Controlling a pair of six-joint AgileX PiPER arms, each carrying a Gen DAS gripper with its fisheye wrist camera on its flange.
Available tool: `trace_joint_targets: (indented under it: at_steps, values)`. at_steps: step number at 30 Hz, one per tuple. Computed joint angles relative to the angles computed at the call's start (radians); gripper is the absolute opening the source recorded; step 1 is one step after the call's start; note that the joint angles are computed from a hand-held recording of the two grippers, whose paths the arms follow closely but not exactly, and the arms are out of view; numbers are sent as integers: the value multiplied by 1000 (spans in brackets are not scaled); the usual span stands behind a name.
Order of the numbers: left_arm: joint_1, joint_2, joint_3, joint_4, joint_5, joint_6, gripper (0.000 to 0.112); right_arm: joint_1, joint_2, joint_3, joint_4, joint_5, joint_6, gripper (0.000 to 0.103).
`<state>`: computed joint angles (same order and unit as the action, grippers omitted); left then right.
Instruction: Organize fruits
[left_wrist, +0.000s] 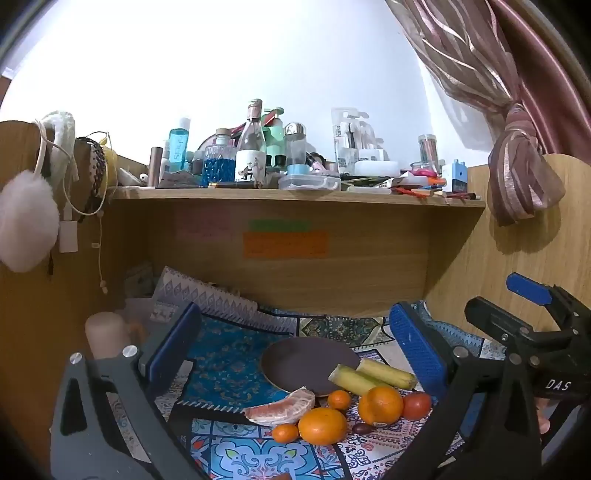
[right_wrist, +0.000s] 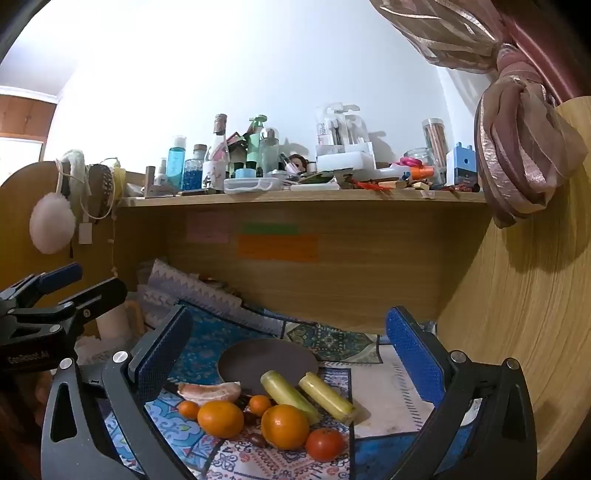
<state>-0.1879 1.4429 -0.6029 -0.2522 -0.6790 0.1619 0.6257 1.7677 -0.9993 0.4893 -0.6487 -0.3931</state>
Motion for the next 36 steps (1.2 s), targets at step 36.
trace_joint_targets:
  at_steps: [36]
  values:
    - [-8,9,-12,-1,17,-6,103,2,-2,-2,39,19,-15,103]
